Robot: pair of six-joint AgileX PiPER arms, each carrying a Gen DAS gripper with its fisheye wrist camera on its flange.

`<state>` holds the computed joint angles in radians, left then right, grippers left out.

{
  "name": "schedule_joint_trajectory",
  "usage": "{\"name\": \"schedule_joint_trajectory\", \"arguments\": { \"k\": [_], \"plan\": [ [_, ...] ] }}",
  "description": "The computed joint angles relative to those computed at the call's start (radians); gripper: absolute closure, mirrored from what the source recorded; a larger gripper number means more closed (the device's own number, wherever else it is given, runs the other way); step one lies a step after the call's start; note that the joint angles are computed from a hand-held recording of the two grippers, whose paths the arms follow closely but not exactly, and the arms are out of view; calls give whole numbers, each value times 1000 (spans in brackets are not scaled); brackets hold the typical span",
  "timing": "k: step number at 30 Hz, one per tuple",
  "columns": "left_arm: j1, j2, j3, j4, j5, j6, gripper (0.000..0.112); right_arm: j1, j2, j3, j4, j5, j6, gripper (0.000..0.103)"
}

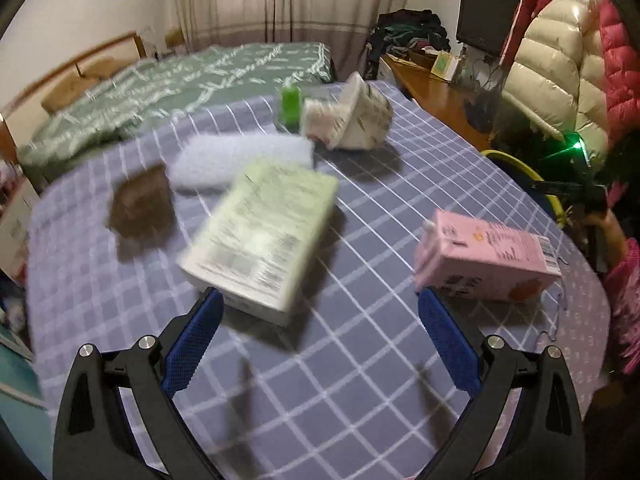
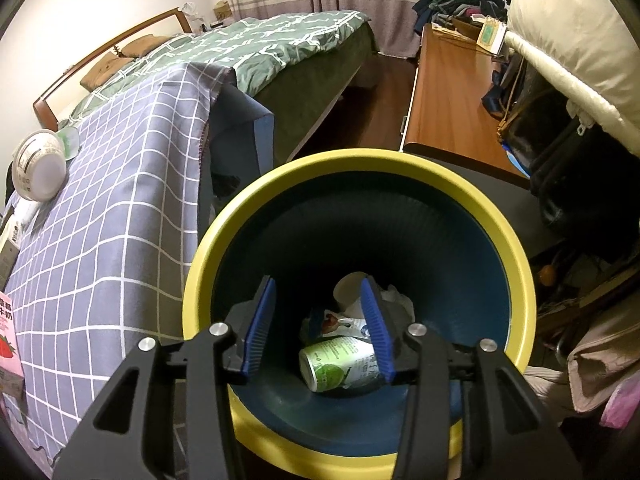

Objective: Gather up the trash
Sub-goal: 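Reach the left gripper to the beige tea-drink carton and grasp it, then carry the beige carton over the yellow bin and open the left gripper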

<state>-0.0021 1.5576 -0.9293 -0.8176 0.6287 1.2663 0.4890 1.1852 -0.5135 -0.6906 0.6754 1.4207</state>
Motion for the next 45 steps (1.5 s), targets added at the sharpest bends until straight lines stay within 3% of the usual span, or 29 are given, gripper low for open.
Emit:
{"name": "schedule_joint_trajectory", "arguments": {
  "k": [9, 13, 19, 24, 35, 45],
  "plan": [
    [-88, 199, -271, 281, -15, -203, 16, 13, -9, -2, -3, 11, 15, 59],
    [-114, 284, -357, 337, 38, -255, 16, 6, -12, -5, 5, 15, 3, 58],
    [-146, 343, -420, 397, 45, -309, 16, -1, -13, -2, 5, 6, -4, 57],
    [-158, 368, -455, 444, 54, -361, 31, -6, -8, 10, 5, -15, 4, 57],
    [-132, 251, -345, 442, -2, -434, 37, -5, -40, 45, -12, -44, 32, 57],
    [-226, 34, -297, 567, 36, -598, 38, 80, -178, 80, -35, 58, 98, 57]
  ]
}}
